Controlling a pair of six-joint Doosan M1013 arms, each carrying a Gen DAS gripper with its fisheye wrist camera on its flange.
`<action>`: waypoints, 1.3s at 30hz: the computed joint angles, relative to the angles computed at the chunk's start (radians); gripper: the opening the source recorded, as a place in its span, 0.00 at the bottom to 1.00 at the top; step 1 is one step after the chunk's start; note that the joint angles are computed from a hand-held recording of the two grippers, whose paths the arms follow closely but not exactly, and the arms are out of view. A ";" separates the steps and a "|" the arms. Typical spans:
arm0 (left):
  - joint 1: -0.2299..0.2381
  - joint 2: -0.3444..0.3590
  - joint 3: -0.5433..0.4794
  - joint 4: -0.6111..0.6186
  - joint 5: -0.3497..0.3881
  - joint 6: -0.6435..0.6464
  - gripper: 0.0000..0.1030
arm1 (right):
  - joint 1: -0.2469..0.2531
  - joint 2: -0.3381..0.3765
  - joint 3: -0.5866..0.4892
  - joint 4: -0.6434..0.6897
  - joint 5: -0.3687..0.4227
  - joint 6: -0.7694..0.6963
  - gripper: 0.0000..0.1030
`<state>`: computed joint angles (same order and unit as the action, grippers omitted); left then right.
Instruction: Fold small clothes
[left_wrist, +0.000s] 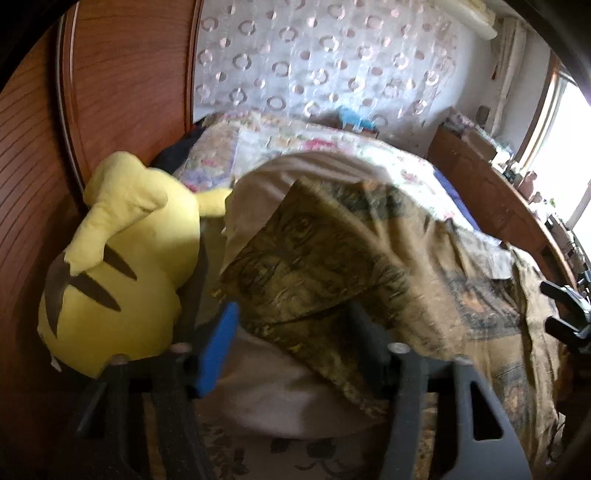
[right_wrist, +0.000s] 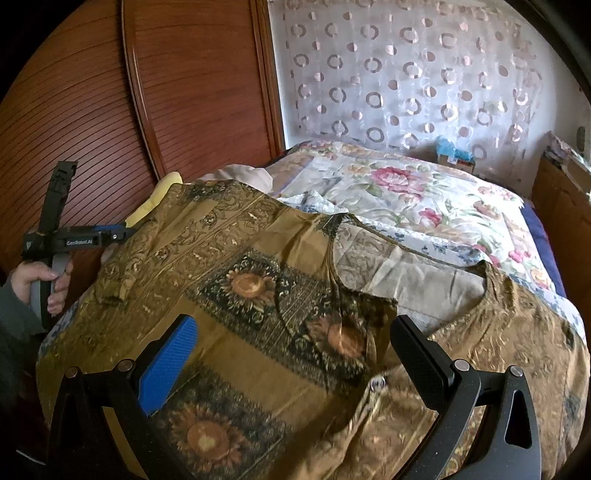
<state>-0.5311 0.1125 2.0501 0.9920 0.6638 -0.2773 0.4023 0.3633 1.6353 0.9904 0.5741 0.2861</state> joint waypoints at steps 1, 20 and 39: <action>0.001 -0.001 -0.001 -0.003 -0.010 0.011 0.46 | 0.000 0.004 -0.005 -0.005 0.003 0.008 1.00; 0.021 0.019 -0.019 -0.145 0.033 0.146 0.40 | -0.010 0.014 -0.011 -0.024 -0.011 0.082 1.00; -0.043 0.016 -0.122 0.085 0.046 0.158 0.08 | -0.024 -0.018 0.023 0.001 -0.037 0.088 1.00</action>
